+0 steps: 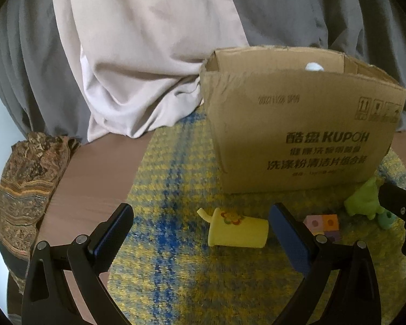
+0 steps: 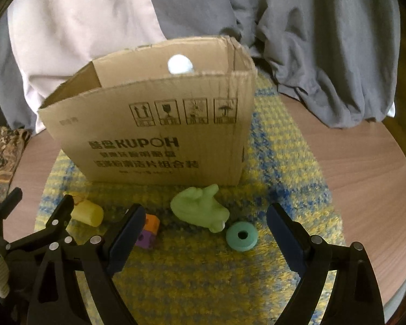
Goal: Organize objects
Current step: 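Move the right gripper to the green frog while the left approaches the yellow cup, then grasp the green frog with the right gripper while the left grasps the yellow cup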
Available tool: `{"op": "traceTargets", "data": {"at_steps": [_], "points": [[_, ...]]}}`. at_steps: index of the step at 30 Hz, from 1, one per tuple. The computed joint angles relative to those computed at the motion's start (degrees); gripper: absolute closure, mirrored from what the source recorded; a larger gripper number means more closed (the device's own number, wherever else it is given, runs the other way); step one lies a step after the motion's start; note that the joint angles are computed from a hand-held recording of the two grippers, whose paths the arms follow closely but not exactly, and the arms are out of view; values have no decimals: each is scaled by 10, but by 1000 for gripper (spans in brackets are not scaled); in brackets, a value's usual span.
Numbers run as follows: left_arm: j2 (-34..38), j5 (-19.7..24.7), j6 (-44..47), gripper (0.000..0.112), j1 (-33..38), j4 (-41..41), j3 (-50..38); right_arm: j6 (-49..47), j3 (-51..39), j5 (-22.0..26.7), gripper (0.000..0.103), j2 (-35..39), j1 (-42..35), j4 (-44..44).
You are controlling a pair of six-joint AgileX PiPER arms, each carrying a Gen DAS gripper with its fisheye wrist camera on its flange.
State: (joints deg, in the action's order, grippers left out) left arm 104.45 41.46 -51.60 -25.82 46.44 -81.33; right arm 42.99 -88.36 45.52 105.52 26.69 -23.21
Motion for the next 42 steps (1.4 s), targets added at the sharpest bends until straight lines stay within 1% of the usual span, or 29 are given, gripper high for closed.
{"op": "traceTargets", "data": {"at_steps": [2, 4, 6, 14, 18, 20, 23, 25, 27, 29, 30, 31, 33, 34, 39, 42], "points": [[4, -13, 7, 10, 6, -9, 3, 5, -1, -1, 12, 8, 1, 0], [7, -36, 27, 10, 15, -35, 8, 10, -2, -2, 12, 16, 3, -1], [11, -46, 33, 10, 19, -45, 11, 15, -4, -4, 12, 24, 5, -7], [40, -61, 49, 10, 27, -57, 3, 24, -26, -1, 12, 58, 6, -16], [44, -78, 50, 10, 33, -64, 4, 22, -40, 0, 12, 76, 6, -16], [49, -77, 62, 10, 35, -75, 0, 15, -46, 1, 12, 84, 5, -9], [50, -101, 94, 11, 47, -113, 10, 12, -52, 0, 12, 94, 5, -5], [56, -103, 102, 11, 50, -123, 8, 8, -57, 1, 13, 101, 3, 0], [62, -104, 118, 15, 56, -144, 3, 6, -56, -5, 15, 102, 1, 4], [64, -105, 123, 18, 56, -150, 0, 3, -54, -10, 27, 101, 1, 6], [66, -105, 126, 24, 55, -152, -3, 3, -56, -7, 37, 102, 2, 3], [68, -106, 136, 29, 55, -160, -5, -1, -60, -1, 38, 104, 3, 5], [72, -107, 160, 50, 57, -183, -9, 3, -56, -6, 38, 101, 4, 2], [75, -107, 173, 53, 57, -195, -12, 6, -50, -10, 38, 97, 5, 1], [65, -118, 169, 53, 56, -190, 5, 1, -35, -21, 39, 84, -5, 2], [55, -118, 157, 53, 53, -177, 16, 9, -26, -23, 39, 72, -1, -12]]}}
